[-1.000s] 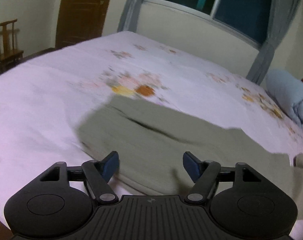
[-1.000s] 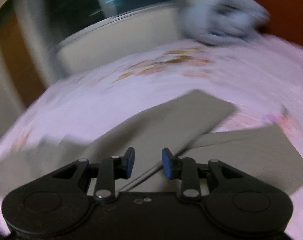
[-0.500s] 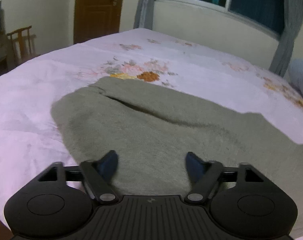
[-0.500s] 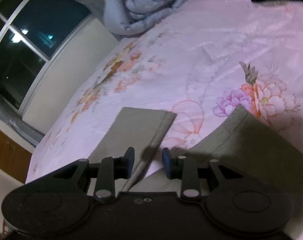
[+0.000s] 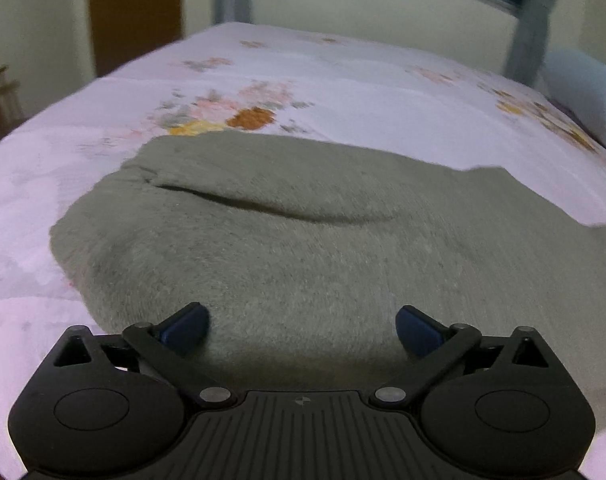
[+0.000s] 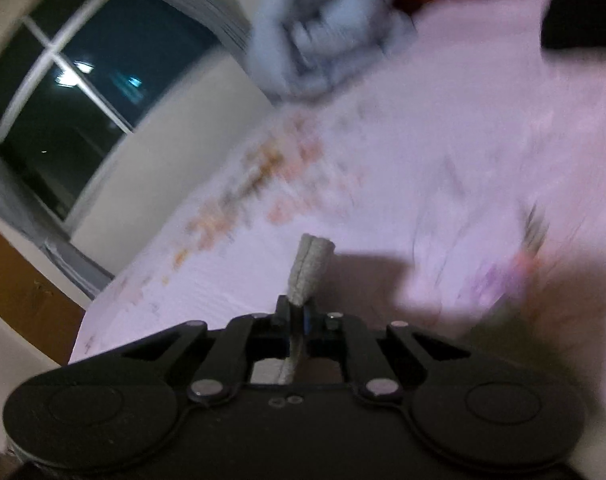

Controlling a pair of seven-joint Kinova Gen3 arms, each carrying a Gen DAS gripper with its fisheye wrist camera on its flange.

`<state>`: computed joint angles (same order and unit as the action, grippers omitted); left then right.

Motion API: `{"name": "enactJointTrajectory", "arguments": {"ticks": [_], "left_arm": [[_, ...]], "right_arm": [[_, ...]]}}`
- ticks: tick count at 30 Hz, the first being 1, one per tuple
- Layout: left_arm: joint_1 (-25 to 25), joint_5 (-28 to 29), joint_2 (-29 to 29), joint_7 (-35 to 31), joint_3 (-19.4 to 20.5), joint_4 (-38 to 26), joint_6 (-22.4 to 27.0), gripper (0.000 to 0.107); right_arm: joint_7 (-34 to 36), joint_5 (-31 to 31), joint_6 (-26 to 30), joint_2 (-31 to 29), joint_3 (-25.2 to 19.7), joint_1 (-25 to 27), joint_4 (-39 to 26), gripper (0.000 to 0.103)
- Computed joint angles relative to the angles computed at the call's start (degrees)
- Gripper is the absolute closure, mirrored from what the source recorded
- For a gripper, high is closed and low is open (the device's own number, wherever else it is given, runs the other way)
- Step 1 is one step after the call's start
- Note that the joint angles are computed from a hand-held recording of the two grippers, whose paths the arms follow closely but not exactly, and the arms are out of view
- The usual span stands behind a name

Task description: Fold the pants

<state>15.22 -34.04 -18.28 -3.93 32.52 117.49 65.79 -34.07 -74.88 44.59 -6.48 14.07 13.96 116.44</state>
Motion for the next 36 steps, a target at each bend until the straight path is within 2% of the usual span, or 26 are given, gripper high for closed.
{"name": "enactJointTrajectory", "arguments": {"ticks": [2,5,9,11,13,17,19,21,22,24,26,27,29,33,36], "left_arm": [[1.6,1.9,-2.5,-4.0,-3.5,1.4,-2.9,0.007],[2.2,4.5,-5.6,-9.3,-6.4,3.0,-6.1,0.007],[1.9,7.5,-8.4,-14.4,-9.0,4.3,-9.0,0.007],[1.4,8.8,-9.0,-16.7,-9.7,4.3,-9.5,0.007],[0.6,9.9,-9.4,-18.8,-10.3,4.4,-10.1,0.007],[-2.7,11.3,-10.0,-20.4,-8.6,4.6,-11.0,0.007],[-4.6,11.9,-10.4,-20.7,-7.2,4.9,-11.5,0.007],[-6.7,12.5,-10.5,-21.0,-5.6,4.9,-11.8,0.006],[-7.6,13.0,-10.5,-21.5,-5.1,4.8,-11.9,0.005],[-9.0,13.9,-10.3,-22.9,-4.4,4.3,-11.6,0.005],[-9.5,15.1,-10.6,-24.9,-5.1,4.0,-11.7,0.005],[-9.8,15.5,-10.9,-25.7,-5.2,4.1,-11.9,0.005],[-11.0,16.1,-11.5,-26.4,-4.6,4.5,-12.5,0.005],[-14.0,17.0,-12.3,-26.4,-2.2,4.7,-12.8,0.005],[-14.8,17.7,-12.7,-27.3,-2.0,4.6,-12.9,0.005]], "right_arm": [[-2.8,4.1,2.2,-3.6,1.6,2.0,0.0,0.103],[-7.6,10.8,4.9,-7.1,4.9,4.4,1.5,0.103],[-9.7,14.9,4.6,-7.1,9.6,4.1,7.1,0.103],[-8.6,14.0,2.4,-6.3,9.8,3.9,9.7,0.103],[-6.5,11.1,2.9,-5.0,11.3,3.8,11.1,0.103],[-4.3,8.6,4.7,-5.7,11.0,5.0,11.1,0.103],[-5.7,9.0,5.3,-6.2,10.3,6.2,11.2,0.103],[-5.7,9.1,6.5,-4.2,11.0,6.9,11.4,0.103],[-5.0,9.3,7.9,-2.1,10.8,8.2,11.2,0.103],[-2.1,6.8,12.6,1.4,13.6,9.5,11.3,0.102],[1.4,3.6,16.1,1.1,15.3,12.6,12.8,0.093],[2.2,2.7,16.4,0.1,15.0,14.5,13.6,0.085],[1.5,2.1,19.2,0.2,16.3,17.3,14.0,0.085],[0.1,1.1,23.0,3.7,15.7,21.2,14.0,0.085],[0.2,-0.3,24.4,6.5,13.6,22.9,14.5,0.080]]}}
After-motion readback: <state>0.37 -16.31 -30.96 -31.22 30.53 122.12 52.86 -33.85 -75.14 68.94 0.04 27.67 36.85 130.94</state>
